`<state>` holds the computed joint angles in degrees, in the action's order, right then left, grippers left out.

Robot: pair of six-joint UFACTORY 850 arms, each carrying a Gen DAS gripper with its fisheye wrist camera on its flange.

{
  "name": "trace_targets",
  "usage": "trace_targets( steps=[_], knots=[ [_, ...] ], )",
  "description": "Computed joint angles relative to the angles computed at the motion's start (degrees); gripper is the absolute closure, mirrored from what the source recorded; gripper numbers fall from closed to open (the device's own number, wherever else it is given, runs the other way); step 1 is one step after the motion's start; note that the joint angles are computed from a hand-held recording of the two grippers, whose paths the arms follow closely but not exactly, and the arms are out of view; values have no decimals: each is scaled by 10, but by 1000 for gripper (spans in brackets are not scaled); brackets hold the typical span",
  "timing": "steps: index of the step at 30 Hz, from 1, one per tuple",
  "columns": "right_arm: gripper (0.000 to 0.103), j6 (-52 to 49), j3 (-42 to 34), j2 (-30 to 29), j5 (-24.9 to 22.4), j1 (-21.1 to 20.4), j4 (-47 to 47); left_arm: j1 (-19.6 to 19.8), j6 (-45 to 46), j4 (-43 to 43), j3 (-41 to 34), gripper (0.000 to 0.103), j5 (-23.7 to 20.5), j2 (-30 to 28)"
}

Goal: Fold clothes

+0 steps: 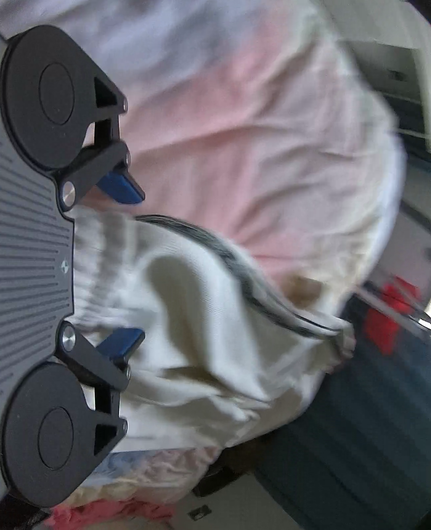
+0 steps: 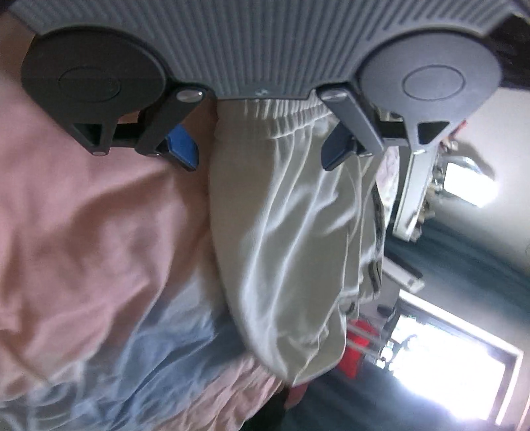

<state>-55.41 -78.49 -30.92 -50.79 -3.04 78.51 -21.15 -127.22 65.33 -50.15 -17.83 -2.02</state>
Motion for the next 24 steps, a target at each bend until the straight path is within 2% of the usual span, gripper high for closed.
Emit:
trace_targets(
  steps=[1, 3, 4, 5, 7, 10, 11, 12, 13, 15, 19, 24],
  knots=[
    [28, 9, -6, -8, -4, 4, -6, 4, -31, 22, 8, 37, 14, 2],
    [42, 13, -10, -16, -14, 8, -9, -3, -110, 76, 18, 47, -2, 8],
    [45, 4, -7, -14, -18, 9, -4, -6, -129, 90, 22, 57, -10, 14],
    [52, -5, -3, -12, -21, 10, 0, -9, -148, 102, 25, 70, -18, 20],
    [59, -4, 1, -16, -70, 3, 25, -14, -180, 122, 32, 83, -36, 31],
    [65, -22, 31, 6, -112, 1, 52, -7, -250, 169, 48, 87, -52, 66],
    [67, -27, 43, 18, -117, 4, 54, -2, -232, 154, 45, 87, -63, 74],
    [77, -32, 55, 30, -123, 7, 56, 4, -214, 139, 42, 88, -73, 82],
    [81, -32, 69, 43, -133, 12, 61, 10, -198, 126, 38, 88, -83, 89],
    [81, -41, 102, 70, -143, 30, 84, 31, -126, 91, 23, 88, -104, 105],
    [82, -60, 135, 100, -147, 103, 140, 82, 30, 31, -18, 89, -156, 131],
    [82, -85, 94, 81, -133, 222, 198, 174, 164, 15, -74, 89, -204, 127]
  ],
)
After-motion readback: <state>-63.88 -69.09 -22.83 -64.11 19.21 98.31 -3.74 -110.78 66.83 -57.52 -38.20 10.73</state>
